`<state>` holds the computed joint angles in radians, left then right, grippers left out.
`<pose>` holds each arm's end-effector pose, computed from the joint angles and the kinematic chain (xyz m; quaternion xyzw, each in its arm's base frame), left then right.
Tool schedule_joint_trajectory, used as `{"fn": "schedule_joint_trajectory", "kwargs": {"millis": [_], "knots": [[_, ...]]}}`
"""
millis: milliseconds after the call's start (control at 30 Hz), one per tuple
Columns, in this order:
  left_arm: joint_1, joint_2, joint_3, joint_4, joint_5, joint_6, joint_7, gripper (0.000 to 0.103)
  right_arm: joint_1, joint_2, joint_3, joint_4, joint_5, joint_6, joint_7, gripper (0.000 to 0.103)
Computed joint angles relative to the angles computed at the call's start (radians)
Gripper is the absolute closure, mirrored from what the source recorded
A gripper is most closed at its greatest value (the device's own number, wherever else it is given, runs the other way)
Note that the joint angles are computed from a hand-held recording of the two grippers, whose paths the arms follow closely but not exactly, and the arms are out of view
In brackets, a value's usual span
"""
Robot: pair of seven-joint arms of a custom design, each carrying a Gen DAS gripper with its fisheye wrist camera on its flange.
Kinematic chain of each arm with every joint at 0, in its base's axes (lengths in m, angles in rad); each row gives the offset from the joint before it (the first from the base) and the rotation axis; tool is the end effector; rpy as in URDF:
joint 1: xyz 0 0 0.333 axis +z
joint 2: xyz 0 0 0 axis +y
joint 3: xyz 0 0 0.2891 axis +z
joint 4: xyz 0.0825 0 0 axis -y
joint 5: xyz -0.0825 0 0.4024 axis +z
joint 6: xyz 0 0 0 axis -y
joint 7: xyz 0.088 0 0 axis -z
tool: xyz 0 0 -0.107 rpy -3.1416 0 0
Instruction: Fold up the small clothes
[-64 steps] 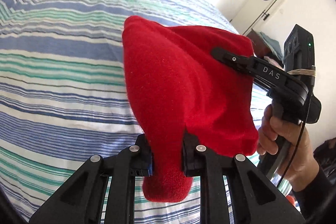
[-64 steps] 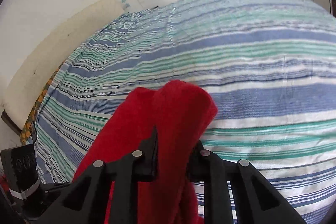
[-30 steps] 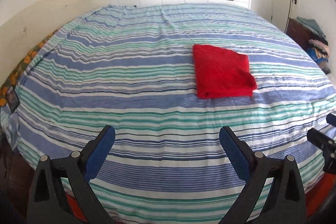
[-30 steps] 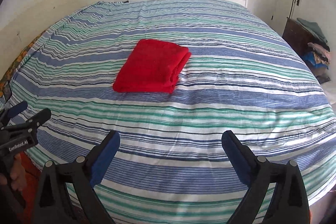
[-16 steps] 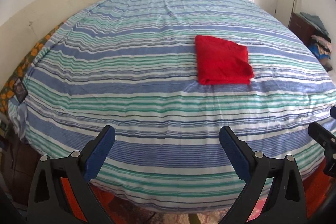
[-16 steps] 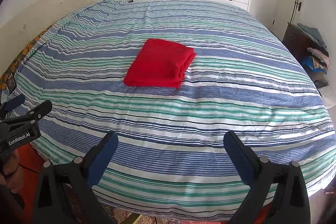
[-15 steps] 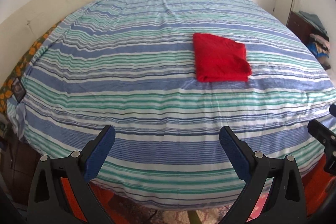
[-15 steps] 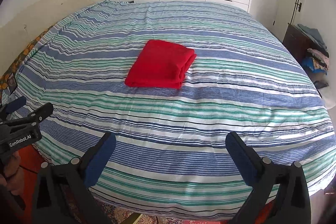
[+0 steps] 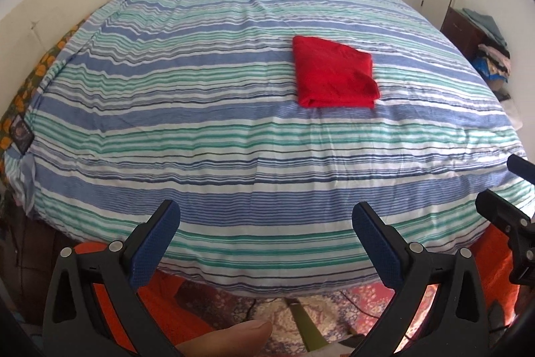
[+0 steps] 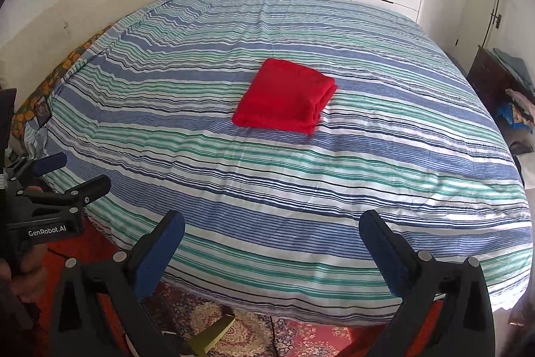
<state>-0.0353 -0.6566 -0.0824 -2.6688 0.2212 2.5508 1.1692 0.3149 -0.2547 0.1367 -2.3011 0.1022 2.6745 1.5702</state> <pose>0.4154 -0.0517 0.4670 -0.7229 0.6303 -0.1704 0.2259 0.4831 0.2341 0.4864 -0.7882 0.5324 -0.1476 0.2711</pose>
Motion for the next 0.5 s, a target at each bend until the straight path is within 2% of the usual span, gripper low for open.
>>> {"fn": "schedule_joint_trajectory", "kwargs": {"millis": [67, 267, 500], "knots": [[0.001, -0.001, -0.009, 0.014, 0.008, -0.038, 0.004, 0.0, 0.008, -0.007, -0.003, 0.006, 0.011, -0.023, -0.017, 0.0], [-0.023, -0.027, 0.005, 0.017, -0.014, -0.062, 0.025, 0.001, 0.012, -0.02, 0.006, 0.022, -0.01, -0.047, -0.027, 0.0], [-0.022, -0.018, -0.005, 0.034, -0.016, -0.107, 0.025, 0.001, 0.011, -0.027, 0.004, 0.037, -0.001, -0.092, -0.044, 0.0]]}}
